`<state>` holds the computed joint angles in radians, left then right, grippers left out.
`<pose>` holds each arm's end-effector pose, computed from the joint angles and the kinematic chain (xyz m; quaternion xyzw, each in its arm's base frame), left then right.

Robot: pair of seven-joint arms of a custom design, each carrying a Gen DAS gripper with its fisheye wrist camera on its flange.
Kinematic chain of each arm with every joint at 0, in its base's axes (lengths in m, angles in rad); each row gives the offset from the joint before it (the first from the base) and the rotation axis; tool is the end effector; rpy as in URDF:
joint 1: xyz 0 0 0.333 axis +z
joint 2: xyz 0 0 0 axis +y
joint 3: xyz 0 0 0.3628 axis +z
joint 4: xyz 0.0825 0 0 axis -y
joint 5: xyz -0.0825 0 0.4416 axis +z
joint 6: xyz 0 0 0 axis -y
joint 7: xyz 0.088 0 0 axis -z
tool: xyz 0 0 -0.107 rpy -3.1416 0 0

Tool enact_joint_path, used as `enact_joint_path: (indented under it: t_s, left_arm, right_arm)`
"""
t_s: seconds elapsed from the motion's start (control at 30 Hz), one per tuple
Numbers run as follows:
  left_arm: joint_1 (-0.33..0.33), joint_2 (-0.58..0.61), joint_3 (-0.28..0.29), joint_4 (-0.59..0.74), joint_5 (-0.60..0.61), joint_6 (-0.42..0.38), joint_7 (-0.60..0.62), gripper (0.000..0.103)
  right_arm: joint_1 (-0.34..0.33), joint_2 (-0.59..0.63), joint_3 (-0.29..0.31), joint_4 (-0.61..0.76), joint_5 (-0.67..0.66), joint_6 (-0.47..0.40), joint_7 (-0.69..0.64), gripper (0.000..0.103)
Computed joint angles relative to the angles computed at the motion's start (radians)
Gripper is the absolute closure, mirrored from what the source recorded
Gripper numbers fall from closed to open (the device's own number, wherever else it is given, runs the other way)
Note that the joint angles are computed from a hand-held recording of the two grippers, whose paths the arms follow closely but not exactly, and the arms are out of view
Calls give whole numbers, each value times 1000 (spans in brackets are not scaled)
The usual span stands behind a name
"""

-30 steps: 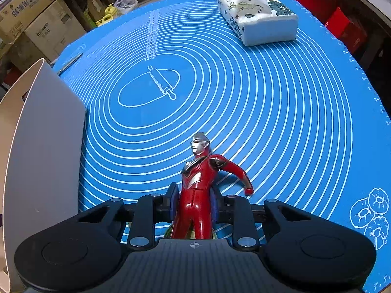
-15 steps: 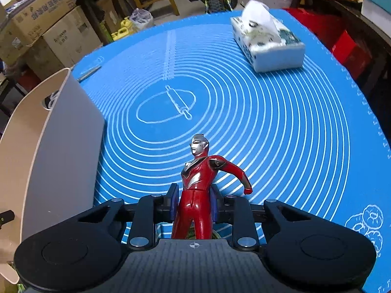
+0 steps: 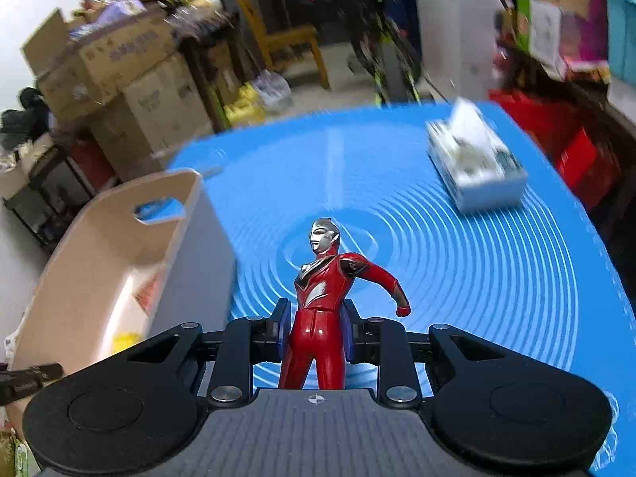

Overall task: Organize rigid objects
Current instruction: 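Carry the red action figure with the right gripper and release it into the basket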

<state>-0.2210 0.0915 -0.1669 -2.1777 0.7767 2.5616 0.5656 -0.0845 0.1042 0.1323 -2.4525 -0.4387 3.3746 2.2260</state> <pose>0.5694 -0.2426 0.3865 -0.6860 0.6713 -0.1152 0.2559 0.5591 0.0730 0.3490 -0.6022 0.6959 -0.1931 0.3403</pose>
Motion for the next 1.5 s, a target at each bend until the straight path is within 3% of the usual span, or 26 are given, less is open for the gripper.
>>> enact_joint_path:
  t_s: [0.07,0.1,0.2,0.37,0.67,0.9,1.03,1.13,1.2,1.37,1.43,1.5]
  left_arm:
    - [-1,1,0,1,1,0,-2,85]
    - [-1,2,0,1,2,-1,-3,85]
    - [-2,2,0,2,1,-1,-3,85]
    - [0,2,2,-2,-1,11,-3,86]
    - [6,-3,4,-12,-9,30,1,86]
    - [9,-5,5,-17,-11,42,3,87]
    - [10,-6,5,-18,-12,43,3,87]
    - [11,-6,4,-18,-12,43,4,87]
    - [11,-5,4,-18,-12,42,3,87]
    - [11,-5,4,-18,-11,43,4,87]
    - [11,-5,4,-18,-10,43,4,87]
    - [11,-5,4,-18,-10,42,3,87]
  right_arm:
    - [124,-3,-80,-9,153,45,-139,68]
    - [149,-2,-91,-10,190,67,-173,68]
    - [128,8,-66,2,142,130,-113,68]
    - [166,32,-65,34,143,187,-123,68]
    - [223,103,-25,128,123,122,-185,68]
    - [305,137,-38,166,226,37,-333,68]
    - [272,145,14,186,238,-48,-377,68]
    - [182,156,115,204,243,-123,-419,68]
    - [197,157,108,211,261,-158,-444,68]
    - [129,149,186,202,340,-189,-524,68]
    - [129,146,189,201,368,-190,-545,68]
    - [130,139,189,190,397,-176,-564,57]
